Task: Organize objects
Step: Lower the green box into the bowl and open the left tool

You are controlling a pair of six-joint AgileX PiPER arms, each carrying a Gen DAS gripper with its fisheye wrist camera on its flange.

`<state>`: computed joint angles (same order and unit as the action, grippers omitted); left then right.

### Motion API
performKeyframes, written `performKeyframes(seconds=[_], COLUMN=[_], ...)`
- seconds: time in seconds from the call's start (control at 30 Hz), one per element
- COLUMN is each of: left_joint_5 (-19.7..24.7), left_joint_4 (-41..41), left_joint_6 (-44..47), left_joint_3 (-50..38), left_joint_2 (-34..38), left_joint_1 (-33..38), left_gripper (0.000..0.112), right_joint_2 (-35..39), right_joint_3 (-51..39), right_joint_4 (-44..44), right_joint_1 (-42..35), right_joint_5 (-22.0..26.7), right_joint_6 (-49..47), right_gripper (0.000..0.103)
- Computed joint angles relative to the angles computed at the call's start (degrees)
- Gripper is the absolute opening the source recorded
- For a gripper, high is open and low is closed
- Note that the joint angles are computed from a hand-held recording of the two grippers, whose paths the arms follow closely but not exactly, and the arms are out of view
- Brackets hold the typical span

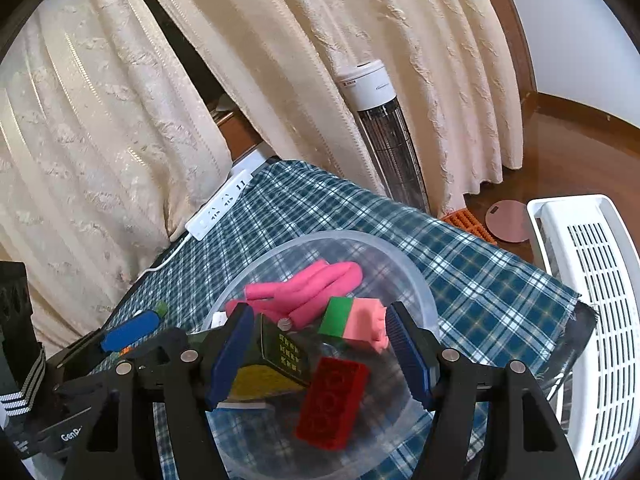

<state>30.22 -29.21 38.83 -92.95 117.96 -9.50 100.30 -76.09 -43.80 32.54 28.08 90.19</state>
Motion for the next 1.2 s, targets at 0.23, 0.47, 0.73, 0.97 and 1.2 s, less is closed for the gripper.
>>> performKeyframes(seconds=[0.23, 0.47, 0.73, 0.97, 1.2], left_joint_5=[0.5, 0.4, 0.9, 1.0, 1.8], left_joint_4=[3.7, 1.5, -0.4, -1.7, -2.4], left_joint_6=[-3.5, -1.0, 1.1, 2.0, 2.1], left_joint_3=[-1.1, -0.4, 1.0, 1.9, 1.3], left_joint_2=[2.2, 0.9, -0.4, -1.1, -0.6], left_joint_1=[0.1, 1.0, 1.6, 2.4, 4.0], left_gripper=[0.062, 0.062, 0.062, 0.062, 0.062], right_joint_2=[1.2, 2.0, 5.4, 9.7, 10.5], right_joint_3=[-1.2, -2.3, -7.5, -14.4, -16.0], right_joint_4=[1.1, 1.9, 1.6, 3.4, 4.9], right_joint_1=[0.1, -0.1, -0.2, -1.0, -2.4], right_joint_5=[0.9, 1.8, 6.3, 11.8, 13.4], right_joint_6=[-1.2, -2.2, -4.9, -10.6, -11.5], right_gripper=[0.072, 0.072, 0.072, 0.072, 0.072])
